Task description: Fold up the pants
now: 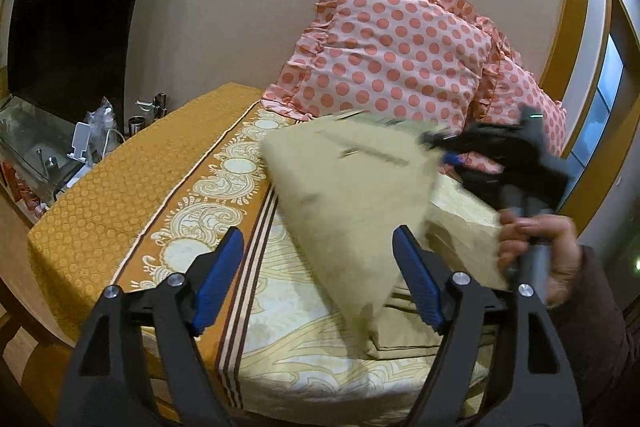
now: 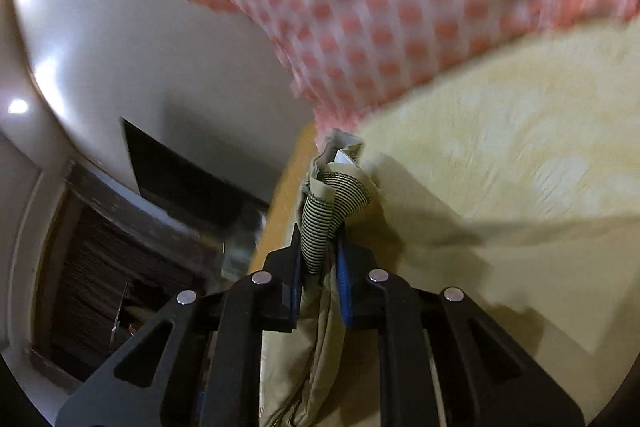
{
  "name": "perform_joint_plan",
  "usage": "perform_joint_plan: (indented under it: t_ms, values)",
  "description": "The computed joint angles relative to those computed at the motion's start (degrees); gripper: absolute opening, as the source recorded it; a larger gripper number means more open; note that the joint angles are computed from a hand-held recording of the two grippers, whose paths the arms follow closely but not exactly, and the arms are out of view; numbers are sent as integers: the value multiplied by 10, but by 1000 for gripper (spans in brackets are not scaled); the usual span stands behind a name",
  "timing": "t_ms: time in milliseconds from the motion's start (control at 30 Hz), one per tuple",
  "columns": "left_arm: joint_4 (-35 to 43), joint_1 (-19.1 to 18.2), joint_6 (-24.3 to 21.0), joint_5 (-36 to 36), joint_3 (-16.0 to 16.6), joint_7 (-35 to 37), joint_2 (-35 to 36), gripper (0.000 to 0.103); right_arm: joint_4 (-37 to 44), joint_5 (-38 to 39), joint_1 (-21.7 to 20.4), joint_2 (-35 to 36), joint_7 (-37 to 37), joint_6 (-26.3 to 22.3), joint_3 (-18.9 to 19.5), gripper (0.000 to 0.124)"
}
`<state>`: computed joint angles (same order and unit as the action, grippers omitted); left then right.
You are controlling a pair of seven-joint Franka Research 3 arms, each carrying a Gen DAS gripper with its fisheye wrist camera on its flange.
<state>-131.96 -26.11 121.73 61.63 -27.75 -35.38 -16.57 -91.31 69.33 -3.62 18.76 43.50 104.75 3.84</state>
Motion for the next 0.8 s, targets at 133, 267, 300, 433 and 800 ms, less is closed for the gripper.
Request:
perform_joint_plan:
  t_ms: [133,267,300,433,800]
  values:
    - [-4,5,24,14,7,-7,6,79,-90,63,-53,-76,-92,9,-38,15]
    - [3,17,68,31,23,0,27,79,-224,49,-74,-157,-163,78,-92,15]
    - [7,21,86,40,28,3,34,79,-252,33,-72,-171,-173,108,-100,15]
    - [34,36,155,53,54,53,70,81,-283,-61,-74,-172,-174,140,-123,31]
    - [79,85,418,-137,126,314,170,84,-41,-125,-82,16,-84,92,-89,69]
